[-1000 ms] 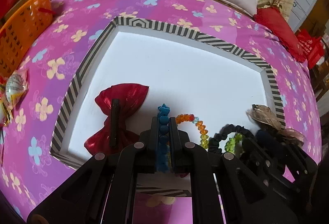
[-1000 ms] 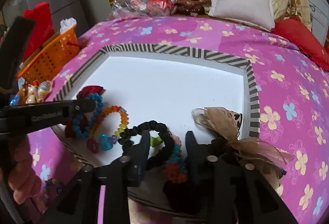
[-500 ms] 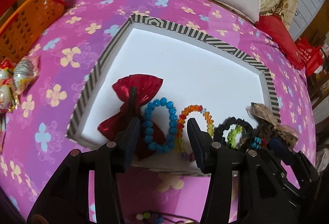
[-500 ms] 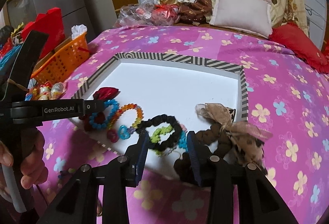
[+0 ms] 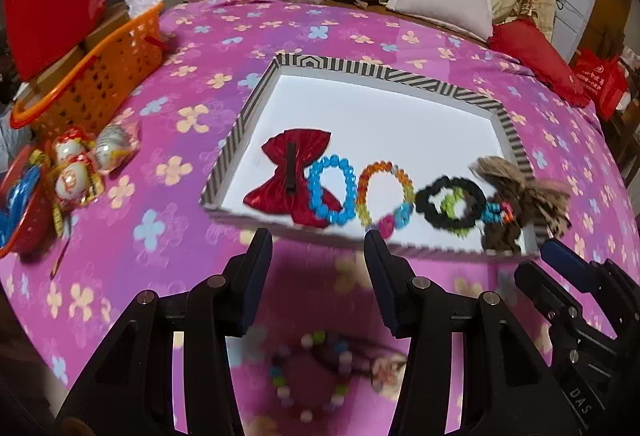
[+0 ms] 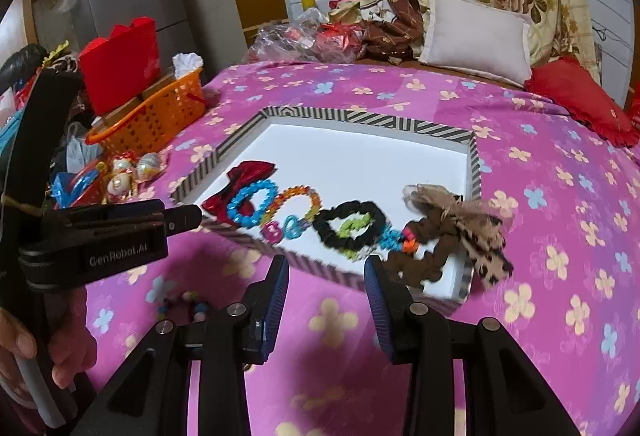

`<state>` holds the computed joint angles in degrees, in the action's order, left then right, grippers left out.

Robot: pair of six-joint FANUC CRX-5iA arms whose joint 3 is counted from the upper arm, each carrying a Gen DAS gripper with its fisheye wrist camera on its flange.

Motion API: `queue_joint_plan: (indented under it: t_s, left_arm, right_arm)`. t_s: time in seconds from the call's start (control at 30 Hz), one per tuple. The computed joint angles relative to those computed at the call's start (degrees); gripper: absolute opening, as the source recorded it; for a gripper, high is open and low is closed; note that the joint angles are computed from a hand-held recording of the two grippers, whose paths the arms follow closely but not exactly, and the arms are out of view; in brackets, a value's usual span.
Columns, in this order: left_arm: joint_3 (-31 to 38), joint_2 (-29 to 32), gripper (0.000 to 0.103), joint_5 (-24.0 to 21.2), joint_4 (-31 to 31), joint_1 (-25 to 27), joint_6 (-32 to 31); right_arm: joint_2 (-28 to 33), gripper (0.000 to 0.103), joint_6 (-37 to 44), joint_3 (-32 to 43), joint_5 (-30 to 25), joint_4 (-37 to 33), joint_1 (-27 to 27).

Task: Organize jewelry
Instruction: 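Move both open tools toward the multicolour bead bracelet and pendant necklace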

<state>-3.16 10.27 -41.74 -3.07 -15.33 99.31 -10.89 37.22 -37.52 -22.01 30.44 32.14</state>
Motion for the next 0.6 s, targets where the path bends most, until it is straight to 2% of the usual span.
queue_joint_plan:
  t_s: [0.1,0.2,0.6]
  left_arm:
    - [-2.4,-2.6,0.047,0.8,-1.6,-0.6,1.0]
    - [-4.7,-5.0,0.047,1.1,-2.4,-1.0,1.5]
    - [-12.6,-12.5,0.047,1.5,-5.2,-1.4,4.7]
  right_arm:
    - [-2.0,0.038,-2.1,-1.7,-0.3,1.5,1.3]
    - [-4.0,0.044,-5.2,-3.7,-0.2,3.7,2.4]
    - [-8.3,0.044,-8.0,-7.1,-2.9,4.7,7.9]
